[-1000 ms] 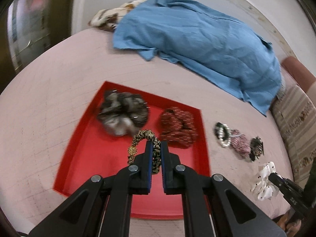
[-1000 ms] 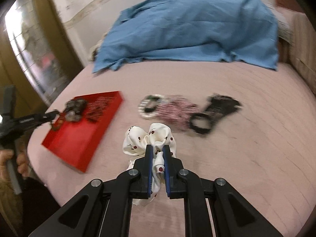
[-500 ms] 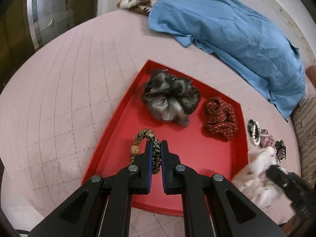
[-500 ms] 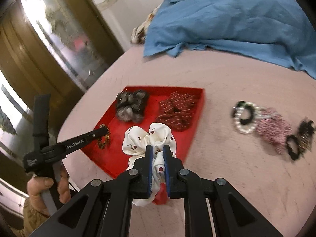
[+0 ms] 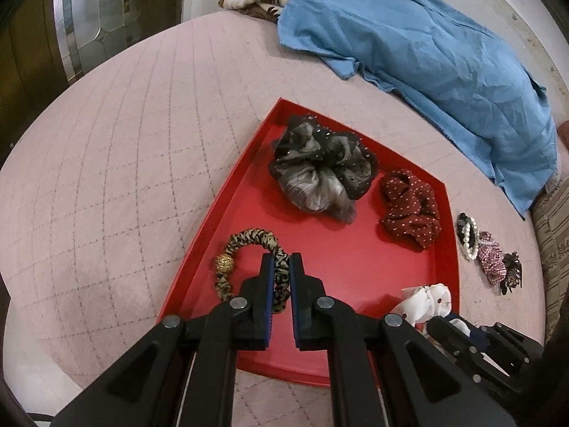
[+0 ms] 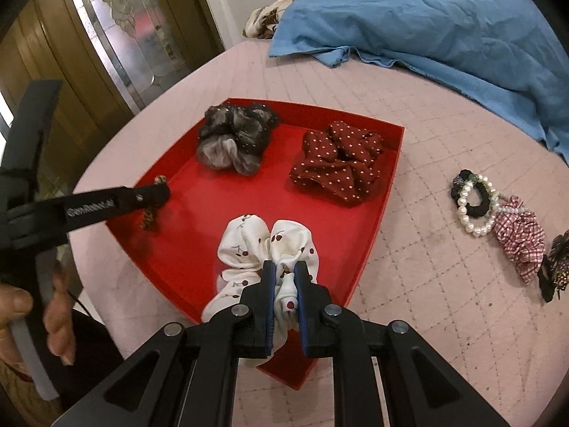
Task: Organize jewelry
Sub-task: 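Carry both items into the red tray and open both tools to release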
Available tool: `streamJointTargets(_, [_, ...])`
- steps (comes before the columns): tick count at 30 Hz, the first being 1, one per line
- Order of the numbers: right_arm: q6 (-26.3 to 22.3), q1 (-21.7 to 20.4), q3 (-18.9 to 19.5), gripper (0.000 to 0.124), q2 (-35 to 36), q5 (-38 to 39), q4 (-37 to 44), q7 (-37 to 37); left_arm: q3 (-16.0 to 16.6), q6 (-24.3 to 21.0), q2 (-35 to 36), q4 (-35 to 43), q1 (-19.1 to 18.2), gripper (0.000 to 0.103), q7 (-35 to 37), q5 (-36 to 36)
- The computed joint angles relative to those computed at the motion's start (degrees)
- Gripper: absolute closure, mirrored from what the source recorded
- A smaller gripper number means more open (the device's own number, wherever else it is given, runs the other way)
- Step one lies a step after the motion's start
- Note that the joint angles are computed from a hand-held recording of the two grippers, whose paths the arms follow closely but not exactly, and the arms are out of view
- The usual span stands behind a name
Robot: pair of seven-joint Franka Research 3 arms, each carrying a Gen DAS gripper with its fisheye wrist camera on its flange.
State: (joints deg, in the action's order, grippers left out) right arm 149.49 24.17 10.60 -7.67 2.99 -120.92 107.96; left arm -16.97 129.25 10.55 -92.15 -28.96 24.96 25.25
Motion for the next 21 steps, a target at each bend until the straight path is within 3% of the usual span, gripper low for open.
streamJointTargets(4, [-0.2,-0.1,-0.1,0.109,-0.3,-0.2,-0.3,0.0,0.0,1.0,-0.1,-0.2,-0.3,0.088,-0.6,1.4])
streamJointTargets(7, [0.6,-0.2,0.1,0.091,-1.0,-0.8,-0.7,0.3,0.2,2.3,-0.6,-0.7,-0.6,0.071,-1.8,3.0])
streamJointTargets(9, [1.3,-0.4,0.5,0.081,-1.5,-1.7,-1.1,0.9,0.3,3.5,-1.2,-1.3,-0.7,0.066,-3.1,4.7])
streamJointTargets(13, [1.9,-0.6,1.2,0.08,-2.5,-4.0,-1.3,1.5,0.3,4.9,-1.5,-1.7,-0.8,0.057,-4.3,6.7])
streamJointTargets(21, [3.1,-1.0,1.6,0.075,-5.6,-4.4,-3.6,2.1,0.4,6.0,-2.3,-2.8,-0.9,0.052,-8.3,10.3])
